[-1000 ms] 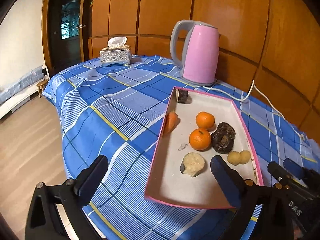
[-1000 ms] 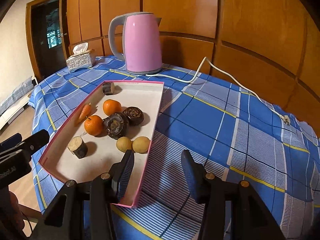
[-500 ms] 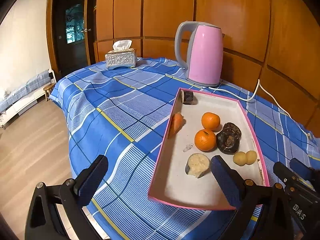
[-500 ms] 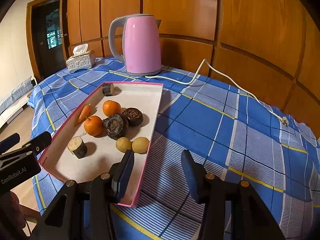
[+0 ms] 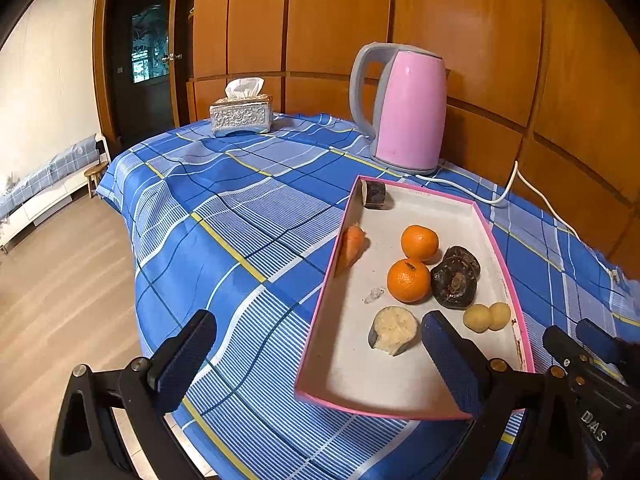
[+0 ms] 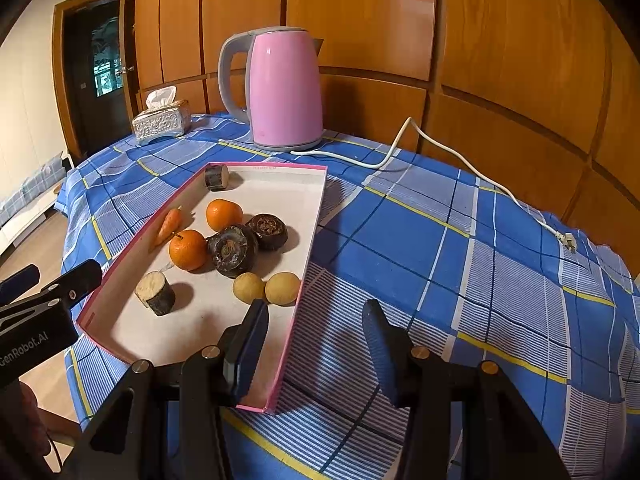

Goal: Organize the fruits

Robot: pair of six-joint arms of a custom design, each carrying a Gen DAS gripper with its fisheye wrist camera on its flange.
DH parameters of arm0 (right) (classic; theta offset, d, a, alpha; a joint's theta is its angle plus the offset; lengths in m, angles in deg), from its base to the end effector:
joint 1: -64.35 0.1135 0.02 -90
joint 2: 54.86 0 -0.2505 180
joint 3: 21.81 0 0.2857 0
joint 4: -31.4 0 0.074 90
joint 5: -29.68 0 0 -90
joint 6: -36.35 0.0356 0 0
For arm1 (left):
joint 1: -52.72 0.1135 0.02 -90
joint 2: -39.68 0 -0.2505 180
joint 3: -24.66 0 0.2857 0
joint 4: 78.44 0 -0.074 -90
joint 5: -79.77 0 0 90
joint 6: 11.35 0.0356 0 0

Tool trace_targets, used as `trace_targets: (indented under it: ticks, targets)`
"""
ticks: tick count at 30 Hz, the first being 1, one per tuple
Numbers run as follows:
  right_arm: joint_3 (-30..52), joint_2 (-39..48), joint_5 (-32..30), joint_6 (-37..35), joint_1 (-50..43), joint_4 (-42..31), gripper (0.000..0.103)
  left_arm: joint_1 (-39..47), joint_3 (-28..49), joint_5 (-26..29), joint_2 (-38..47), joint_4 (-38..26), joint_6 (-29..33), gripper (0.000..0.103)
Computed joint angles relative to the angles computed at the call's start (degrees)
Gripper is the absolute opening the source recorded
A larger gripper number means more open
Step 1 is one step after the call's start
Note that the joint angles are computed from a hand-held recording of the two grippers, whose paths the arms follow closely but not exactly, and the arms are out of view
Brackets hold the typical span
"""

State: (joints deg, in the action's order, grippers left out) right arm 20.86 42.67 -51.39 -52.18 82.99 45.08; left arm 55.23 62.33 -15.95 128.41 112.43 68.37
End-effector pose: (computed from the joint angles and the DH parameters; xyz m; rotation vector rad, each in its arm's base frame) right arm 0.2855 0.0905 0.0563 -0.2602 2.2641 0.0053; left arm 0.2772 0.0157 0.0711 -0.3049 2.2478 0.0417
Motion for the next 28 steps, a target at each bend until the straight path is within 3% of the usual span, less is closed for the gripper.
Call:
trace_targets:
  ticks: [28]
  targets:
    - [0.2, 0.5, 0.2, -0.1, 0.1, 0.3, 0.05, 0.8, -0.2, 1.5, 0.1, 1.2, 0.4, 0.103]
